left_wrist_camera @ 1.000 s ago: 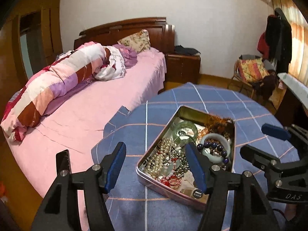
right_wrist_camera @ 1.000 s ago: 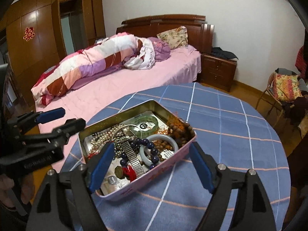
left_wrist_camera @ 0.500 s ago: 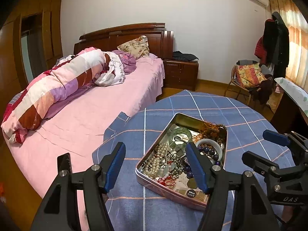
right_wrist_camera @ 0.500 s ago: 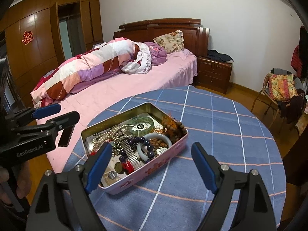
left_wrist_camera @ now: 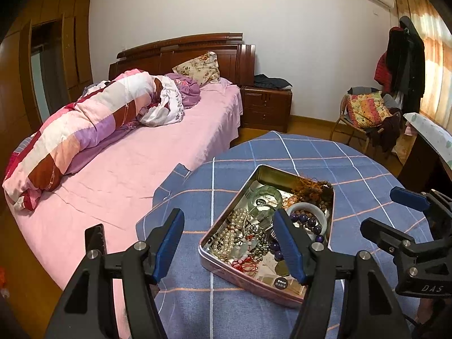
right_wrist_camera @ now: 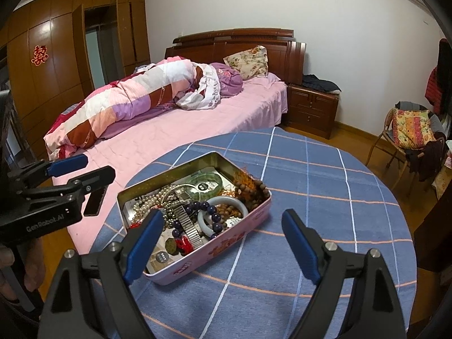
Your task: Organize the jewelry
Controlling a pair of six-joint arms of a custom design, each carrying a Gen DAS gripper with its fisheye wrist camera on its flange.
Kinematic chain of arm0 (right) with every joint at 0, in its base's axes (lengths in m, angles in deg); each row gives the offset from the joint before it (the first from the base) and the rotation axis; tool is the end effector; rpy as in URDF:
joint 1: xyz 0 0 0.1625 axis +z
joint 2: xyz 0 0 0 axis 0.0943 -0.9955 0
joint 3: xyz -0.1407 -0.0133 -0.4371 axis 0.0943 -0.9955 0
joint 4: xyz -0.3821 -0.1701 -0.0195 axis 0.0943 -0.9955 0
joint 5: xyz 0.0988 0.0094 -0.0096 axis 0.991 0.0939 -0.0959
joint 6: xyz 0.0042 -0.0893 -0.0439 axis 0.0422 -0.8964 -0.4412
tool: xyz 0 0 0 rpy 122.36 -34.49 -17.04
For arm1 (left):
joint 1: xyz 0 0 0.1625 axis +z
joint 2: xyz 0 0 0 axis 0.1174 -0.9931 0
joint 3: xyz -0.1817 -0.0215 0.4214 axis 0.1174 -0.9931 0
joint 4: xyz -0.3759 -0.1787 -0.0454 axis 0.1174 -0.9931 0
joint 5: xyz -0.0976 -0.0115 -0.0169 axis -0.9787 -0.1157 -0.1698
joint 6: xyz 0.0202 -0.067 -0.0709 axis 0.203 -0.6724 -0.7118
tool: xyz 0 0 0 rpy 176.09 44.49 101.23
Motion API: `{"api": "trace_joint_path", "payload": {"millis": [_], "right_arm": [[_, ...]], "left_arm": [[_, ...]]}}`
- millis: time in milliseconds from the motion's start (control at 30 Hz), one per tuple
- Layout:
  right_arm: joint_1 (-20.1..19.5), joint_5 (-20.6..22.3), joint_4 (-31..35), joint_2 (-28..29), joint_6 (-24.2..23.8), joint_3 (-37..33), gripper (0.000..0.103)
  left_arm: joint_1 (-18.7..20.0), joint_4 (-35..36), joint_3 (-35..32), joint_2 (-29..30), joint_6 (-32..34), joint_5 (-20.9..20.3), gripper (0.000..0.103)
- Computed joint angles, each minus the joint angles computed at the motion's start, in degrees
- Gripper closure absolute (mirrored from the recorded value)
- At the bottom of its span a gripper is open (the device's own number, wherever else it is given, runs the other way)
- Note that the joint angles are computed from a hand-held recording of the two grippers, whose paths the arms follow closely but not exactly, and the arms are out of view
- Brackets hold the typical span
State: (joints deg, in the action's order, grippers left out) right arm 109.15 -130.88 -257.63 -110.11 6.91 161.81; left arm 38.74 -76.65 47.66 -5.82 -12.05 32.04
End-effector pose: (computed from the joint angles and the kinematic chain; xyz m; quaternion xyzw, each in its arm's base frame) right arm 0.4008 -0.6168 0.0921 0.4652 -0.8346 0.2528 0.1523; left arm -0.1891 -0.5202 0.3236 0.0193 0.7815 -0.4721 0.4074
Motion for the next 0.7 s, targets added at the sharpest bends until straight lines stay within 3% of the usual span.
{"api": "trace_joint_path", "payload": {"millis": [700], "right_arm": [[0.04, -0.13, 0.35, -0.16, 0.1, 0.18, 0.014]], "left_arm": [[0.35, 0.32, 0.03, 0.28, -0.22, 0.01, 0.037]]}}
